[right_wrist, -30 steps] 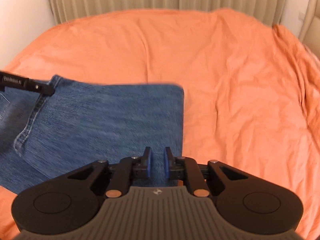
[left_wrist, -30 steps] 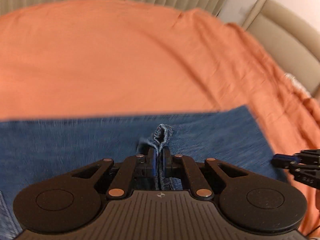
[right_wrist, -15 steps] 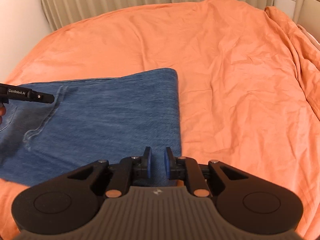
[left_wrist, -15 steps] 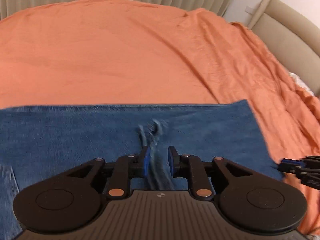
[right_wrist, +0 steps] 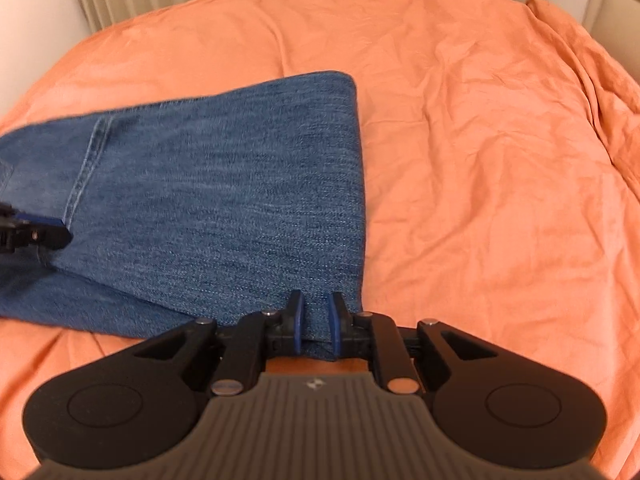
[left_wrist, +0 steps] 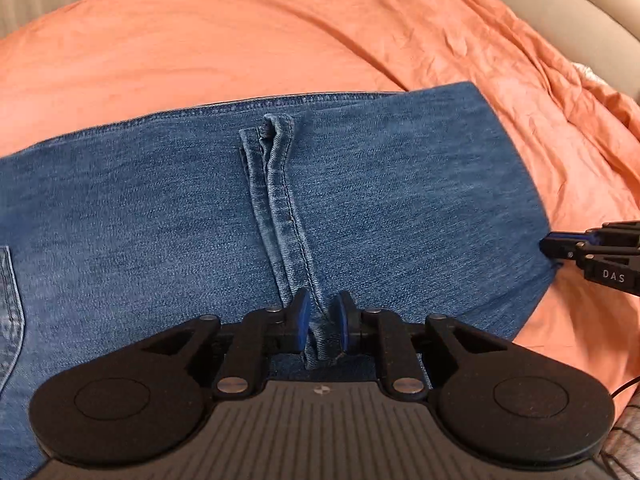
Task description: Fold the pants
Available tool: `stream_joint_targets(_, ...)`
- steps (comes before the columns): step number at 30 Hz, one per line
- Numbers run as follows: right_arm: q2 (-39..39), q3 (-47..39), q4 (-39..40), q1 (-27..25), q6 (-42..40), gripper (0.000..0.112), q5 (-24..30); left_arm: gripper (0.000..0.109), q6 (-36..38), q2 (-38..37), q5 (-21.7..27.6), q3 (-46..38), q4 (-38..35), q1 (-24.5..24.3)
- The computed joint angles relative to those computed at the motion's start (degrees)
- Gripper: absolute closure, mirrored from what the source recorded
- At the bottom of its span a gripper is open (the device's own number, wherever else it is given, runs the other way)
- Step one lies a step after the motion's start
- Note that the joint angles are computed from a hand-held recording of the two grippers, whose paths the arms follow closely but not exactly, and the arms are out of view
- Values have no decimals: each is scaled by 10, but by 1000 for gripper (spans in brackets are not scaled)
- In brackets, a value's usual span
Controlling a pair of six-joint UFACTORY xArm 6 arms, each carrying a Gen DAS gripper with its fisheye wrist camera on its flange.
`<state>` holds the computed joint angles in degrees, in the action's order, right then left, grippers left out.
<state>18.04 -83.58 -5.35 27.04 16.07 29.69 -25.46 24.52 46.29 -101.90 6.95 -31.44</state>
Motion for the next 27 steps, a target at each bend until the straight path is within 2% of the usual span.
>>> stream_joint_targets(2,7,-18,-15,2,8,102,19,88,-7,-1,7,-8,-12,3)
stream_joint_targets(6,21,-66,-41,8,-3,102,73,78,-33,-48,-9,34,-6,6)
stream_joint_targets(8,10,-66,-65,12,-7,102,71,71,-43,-95,-38,88,-11,9)
stream_joint_targets(10,-5,-60,-54,15,-32,89,60,65,-55,-139,-55,132,-8,14)
stream_joint_targets(13,-10,-78,-40,27,-71,87,65,62,-76,-203,-65,189,3,28)
stream_joint_targets(15,-6,-96,-32,38,-101,86,69,51,-108,-251,-79,237,22,43)
stream_joint_targets(20,29,-160,-5,69,-177,79,82,49,-212,-369,-93,355,88,101)
stream_joint_targets(27,152,-352,22,101,-222,78,171,47,-344,-517,-133,509,98,213)
